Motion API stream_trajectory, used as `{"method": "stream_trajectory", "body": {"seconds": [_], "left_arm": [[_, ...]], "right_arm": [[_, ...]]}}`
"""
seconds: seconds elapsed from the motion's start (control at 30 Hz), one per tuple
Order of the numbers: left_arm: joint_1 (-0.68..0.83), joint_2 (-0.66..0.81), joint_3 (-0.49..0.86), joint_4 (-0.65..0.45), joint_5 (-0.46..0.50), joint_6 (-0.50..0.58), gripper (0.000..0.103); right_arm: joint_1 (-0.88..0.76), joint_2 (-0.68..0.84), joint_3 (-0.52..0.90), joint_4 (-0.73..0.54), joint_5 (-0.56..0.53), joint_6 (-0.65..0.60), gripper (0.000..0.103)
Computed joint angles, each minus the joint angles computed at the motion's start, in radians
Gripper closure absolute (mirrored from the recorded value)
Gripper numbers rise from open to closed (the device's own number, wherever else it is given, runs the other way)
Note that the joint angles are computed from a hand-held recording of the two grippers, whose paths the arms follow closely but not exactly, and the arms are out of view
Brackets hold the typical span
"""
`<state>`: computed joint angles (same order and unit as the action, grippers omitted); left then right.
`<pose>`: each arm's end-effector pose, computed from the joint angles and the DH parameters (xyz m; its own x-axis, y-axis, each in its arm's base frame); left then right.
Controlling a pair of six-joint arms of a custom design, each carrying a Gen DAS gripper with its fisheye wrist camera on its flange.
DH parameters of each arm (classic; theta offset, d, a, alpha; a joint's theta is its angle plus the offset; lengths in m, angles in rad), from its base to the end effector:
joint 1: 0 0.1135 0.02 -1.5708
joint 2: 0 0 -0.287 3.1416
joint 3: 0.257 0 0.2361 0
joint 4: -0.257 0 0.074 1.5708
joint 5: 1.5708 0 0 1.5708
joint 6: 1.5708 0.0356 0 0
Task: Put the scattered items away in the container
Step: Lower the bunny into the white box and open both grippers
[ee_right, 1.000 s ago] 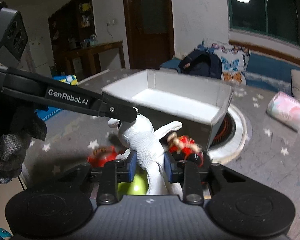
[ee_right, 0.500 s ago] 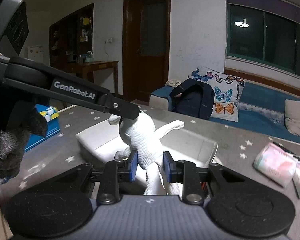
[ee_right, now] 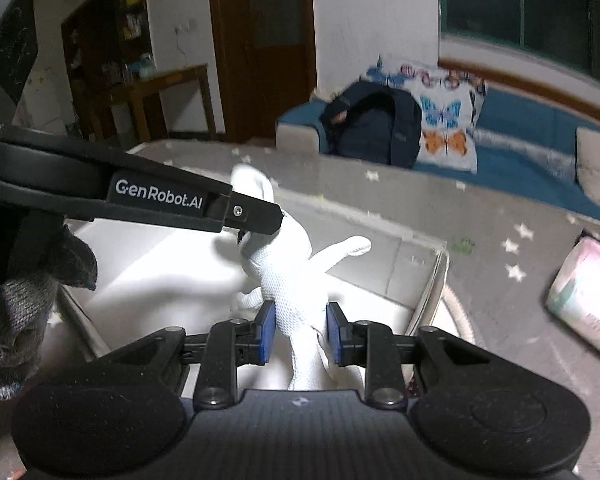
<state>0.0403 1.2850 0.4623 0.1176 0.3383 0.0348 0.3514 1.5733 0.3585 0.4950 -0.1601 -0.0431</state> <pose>0.2206 -0.0029 0.1926 -0.6397 0.0071 -0.7686 0.2369 0.9531 -0.1885 0.2221 0.0875 0.1354 -0.5989 -0.2649 -0.7558 -0.4786 0.8750 0.0726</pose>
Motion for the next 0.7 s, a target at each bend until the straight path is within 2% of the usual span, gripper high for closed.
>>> {"method": "stream_trajectory", "body": {"seconds": [0.2,0.37,0.5,0.7], "left_arm": [[-0.014,0.067,-0.026,0.054,-0.039,0.006,0.088],[-0.007,0.053,-0.040,0.043,-0.043,0.006,0.080],[-0.001,-0.015,-0.059,0.015,-0.060,0.012,0.076],[0.022,-0.184,-0.092,-0.091,-0.050,0.019,0.076]], "right_arm": [[0.026,0.071,0.019,0.006,0.042,-0.031,0.077],[0.046,0.083,0.033,-0.006,0.078,-0.054,0.073],[0.057,0.049,0.004,0.006,0.091,-0.039,0.071],[0.057,-0.085,-0.063,-0.001,0.082,-0.018,0.059]]}}
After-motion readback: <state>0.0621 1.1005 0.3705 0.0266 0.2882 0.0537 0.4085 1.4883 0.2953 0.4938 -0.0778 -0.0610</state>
